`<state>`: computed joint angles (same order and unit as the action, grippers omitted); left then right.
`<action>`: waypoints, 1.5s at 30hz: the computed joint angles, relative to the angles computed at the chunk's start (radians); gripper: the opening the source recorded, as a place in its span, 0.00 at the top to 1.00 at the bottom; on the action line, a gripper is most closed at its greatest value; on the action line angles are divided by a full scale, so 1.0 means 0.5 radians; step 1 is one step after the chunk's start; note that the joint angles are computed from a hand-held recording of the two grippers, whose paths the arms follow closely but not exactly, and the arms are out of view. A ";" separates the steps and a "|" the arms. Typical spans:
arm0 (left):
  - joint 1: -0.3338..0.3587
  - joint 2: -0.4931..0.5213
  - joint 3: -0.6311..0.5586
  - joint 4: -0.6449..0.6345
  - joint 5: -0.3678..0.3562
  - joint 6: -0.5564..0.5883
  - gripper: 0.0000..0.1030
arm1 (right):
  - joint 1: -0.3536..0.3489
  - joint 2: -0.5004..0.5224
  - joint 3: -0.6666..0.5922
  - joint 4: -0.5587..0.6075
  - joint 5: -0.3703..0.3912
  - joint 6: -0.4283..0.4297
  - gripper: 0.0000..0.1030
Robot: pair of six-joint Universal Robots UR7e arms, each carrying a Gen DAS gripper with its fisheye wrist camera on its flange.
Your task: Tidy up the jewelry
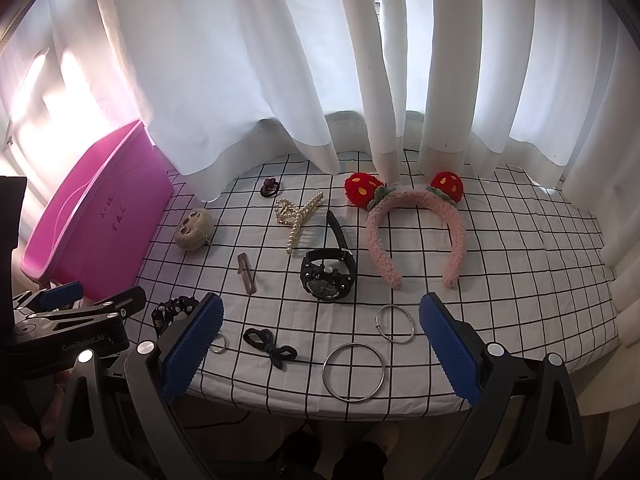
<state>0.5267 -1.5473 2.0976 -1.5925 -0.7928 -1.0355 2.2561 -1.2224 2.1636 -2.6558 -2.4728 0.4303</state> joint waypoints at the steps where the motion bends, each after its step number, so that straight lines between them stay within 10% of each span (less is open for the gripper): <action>1: 0.001 -0.001 0.000 -0.003 -0.001 0.002 0.06 | 0.008 -0.002 -0.002 0.014 -0.002 0.012 0.09; 30: 0.007 0.005 -0.008 -0.014 -0.001 0.033 0.06 | 0.022 -0.001 0.012 -0.002 -0.027 0.046 0.09; 45: 0.087 -0.058 0.105 -0.144 -0.033 0.210 0.06 | 0.011 -0.079 0.161 0.059 -0.056 0.330 0.09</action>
<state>0.5702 -1.5763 2.1501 -1.6645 -0.8095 -0.9306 2.2615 -1.2619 2.2441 -2.6265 -2.5010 0.5952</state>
